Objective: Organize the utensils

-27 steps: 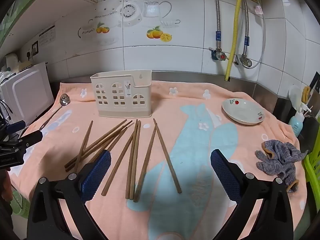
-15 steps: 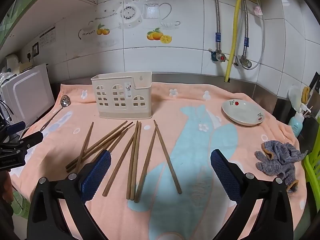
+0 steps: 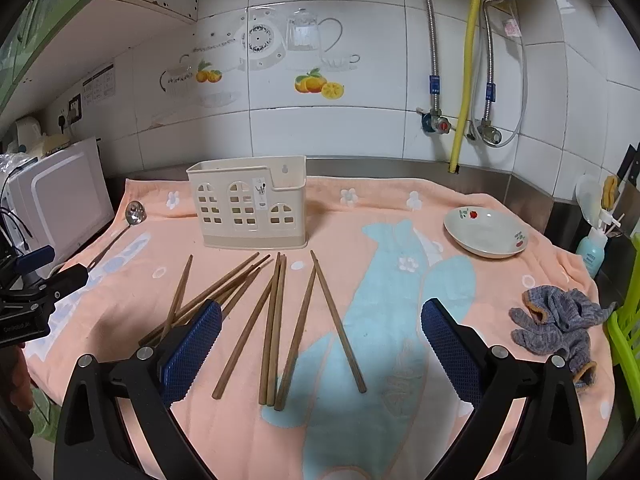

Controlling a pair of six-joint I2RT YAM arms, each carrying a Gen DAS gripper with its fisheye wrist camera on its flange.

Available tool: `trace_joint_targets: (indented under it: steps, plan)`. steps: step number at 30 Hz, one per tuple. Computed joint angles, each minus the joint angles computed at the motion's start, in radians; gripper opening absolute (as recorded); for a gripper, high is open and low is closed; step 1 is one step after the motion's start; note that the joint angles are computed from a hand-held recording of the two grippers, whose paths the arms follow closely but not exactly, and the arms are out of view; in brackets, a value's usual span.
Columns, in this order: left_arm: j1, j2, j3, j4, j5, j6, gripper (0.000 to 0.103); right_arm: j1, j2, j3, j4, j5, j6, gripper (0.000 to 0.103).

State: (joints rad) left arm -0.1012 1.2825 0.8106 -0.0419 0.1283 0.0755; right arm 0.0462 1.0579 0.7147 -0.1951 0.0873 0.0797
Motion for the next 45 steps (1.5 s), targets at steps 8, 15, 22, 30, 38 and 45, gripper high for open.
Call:
trace_joint_targets:
  steps: [8, 15, 22, 30, 38, 45]
  plan:
    - [0.013, -0.018, -0.016, 0.03, 0.039, -0.015, 0.098, 0.013, -0.024, -0.007, 0.007, 0.012, 0.004, 0.097]
    - [0.022, -0.028, -0.029, 0.049, 0.056, -0.02, 0.098, 0.01, -0.031, -0.013, 0.015, 0.003, 0.0, 0.097]
    - [0.022, -0.029, -0.03, 0.05, 0.056, -0.021, 0.098, 0.02, -0.03, -0.014, 0.018, 0.01, 0.002, 0.097]
    - [0.025, -0.026, -0.028, 0.049, 0.059, -0.02, 0.098, 0.022, -0.02, -0.01, 0.02, 0.004, 0.002, 0.097]
    - [0.028, -0.022, -0.024, 0.046, 0.063, -0.018, 0.098, 0.022, -0.011, -0.008, 0.024, 0.0, 0.002, 0.097]
    - [0.03, -0.01, -0.009, 0.037, 0.063, -0.018, 0.098, 0.025, 0.002, -0.002, 0.026, 0.0, 0.003, 0.097]
